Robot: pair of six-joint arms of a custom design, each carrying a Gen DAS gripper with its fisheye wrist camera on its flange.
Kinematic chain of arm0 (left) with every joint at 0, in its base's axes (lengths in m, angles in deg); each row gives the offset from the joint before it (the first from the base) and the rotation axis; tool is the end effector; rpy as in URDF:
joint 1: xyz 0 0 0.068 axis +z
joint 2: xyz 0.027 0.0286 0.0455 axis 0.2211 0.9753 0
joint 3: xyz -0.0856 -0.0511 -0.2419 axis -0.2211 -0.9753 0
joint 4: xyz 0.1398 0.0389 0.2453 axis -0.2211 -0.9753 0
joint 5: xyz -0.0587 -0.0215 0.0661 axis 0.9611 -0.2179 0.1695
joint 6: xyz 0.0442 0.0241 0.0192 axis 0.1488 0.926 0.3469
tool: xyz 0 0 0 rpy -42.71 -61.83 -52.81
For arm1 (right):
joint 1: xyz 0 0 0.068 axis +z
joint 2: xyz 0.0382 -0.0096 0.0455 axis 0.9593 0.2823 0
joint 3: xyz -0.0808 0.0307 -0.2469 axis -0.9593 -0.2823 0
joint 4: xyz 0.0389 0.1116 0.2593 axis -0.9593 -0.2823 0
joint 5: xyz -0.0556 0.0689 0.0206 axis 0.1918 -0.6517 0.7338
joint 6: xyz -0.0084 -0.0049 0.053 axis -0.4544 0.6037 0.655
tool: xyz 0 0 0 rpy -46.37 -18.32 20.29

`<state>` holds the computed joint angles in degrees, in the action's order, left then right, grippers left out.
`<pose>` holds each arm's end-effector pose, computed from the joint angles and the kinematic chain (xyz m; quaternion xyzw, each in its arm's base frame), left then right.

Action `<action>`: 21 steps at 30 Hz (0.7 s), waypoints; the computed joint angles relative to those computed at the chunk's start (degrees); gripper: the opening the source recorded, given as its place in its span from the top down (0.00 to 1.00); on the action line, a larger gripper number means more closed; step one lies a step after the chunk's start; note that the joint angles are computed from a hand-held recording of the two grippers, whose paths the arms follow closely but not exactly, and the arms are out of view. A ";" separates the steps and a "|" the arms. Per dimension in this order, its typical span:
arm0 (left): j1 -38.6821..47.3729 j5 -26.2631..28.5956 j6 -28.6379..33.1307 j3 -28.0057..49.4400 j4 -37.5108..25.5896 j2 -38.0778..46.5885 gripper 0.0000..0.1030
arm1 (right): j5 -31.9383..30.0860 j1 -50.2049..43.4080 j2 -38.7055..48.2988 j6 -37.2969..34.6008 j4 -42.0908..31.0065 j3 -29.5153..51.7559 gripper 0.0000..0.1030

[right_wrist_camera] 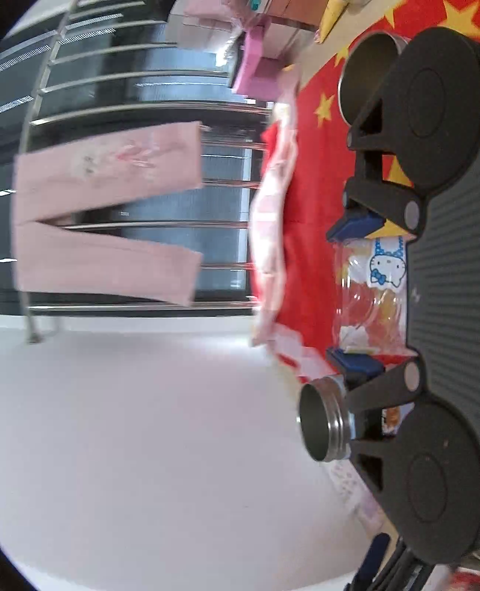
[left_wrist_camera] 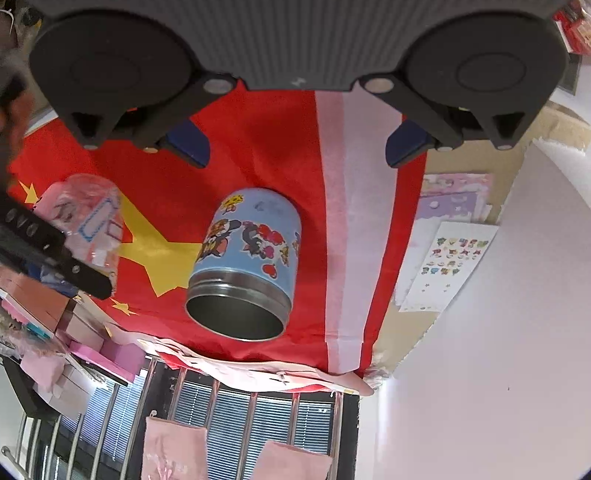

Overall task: Flip cup upright
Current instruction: 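Close the right gripper on the clear cup and lift it, then set the clear cup upright between the steel cups and open the right gripper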

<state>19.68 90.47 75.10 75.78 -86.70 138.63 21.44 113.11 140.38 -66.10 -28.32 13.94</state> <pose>0.2598 0.0186 0.2592 0.1317 0.9160 -0.1029 0.3648 0.2189 0.1529 0.2294 0.0072 0.7878 0.0201 0.6155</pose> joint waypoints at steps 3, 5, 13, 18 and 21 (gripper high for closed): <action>-0.67 -1.03 -1.28 -0.58 0.09 -0.56 0.00 | 0.08 -0.89 3.07 -2.63 12.31 -5.06 0.41; -1.12 -1.88 -1.97 -1.03 0.55 -0.91 0.00 | 1.27 -0.33 5.04 -5.56 20.64 -8.52 0.41; -2.06 -3.74 -4.33 -3.83 3.79 -2.85 0.00 | 4.77 2.40 12.66 -6.76 37.75 -14.65 0.40; -2.05 -3.07 -5.17 -6.50 5.45 -5.80 0.00 | 5.25 3.36 15.15 -8.83 43.22 -16.68 0.32; -2.27 -3.34 -5.23 -7.73 5.77 -8.05 0.00 | 5.18 3.34 14.45 -7.75 44.63 -18.25 0.26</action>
